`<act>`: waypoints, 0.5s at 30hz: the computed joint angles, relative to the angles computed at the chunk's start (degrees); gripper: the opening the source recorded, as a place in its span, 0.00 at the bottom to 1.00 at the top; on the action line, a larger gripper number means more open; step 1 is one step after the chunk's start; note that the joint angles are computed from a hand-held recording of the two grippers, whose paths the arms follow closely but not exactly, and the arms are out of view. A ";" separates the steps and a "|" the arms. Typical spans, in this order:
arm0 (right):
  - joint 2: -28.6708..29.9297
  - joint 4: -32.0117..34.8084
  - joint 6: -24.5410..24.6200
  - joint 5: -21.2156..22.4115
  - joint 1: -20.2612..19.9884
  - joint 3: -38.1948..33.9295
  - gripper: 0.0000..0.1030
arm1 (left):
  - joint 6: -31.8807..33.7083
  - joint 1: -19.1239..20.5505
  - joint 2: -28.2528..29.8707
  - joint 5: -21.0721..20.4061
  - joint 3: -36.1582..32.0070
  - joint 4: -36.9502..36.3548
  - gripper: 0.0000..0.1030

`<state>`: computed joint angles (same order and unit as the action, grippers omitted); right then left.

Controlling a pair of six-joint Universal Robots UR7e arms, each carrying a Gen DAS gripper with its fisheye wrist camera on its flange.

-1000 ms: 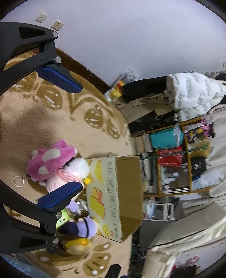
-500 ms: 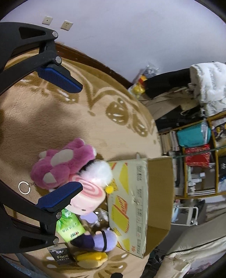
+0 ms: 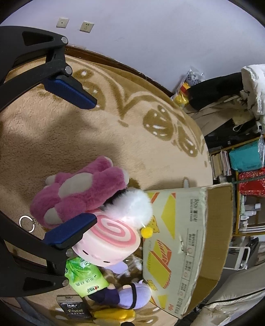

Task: Organize soft objects
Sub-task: 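Lower the left tool onto the pink bear while the right tool lowers onto the yellow dog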

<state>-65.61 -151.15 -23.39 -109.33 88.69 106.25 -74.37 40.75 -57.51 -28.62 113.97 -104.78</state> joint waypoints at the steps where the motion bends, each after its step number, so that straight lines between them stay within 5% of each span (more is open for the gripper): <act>1: 0.31 0.59 0.20 -0.38 0.02 -0.35 1.00 | 0.62 0.22 0.21 -0.20 -0.04 -0.65 0.98; 15: 1.80 5.39 2.23 -1.74 -0.27 -2.40 0.90 | 4.58 2.00 1.74 -1.61 -0.26 -4.90 0.98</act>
<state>-63.81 -145.76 -21.16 -111.07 88.42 103.86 -69.79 42.75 -55.77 -30.23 113.71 -109.68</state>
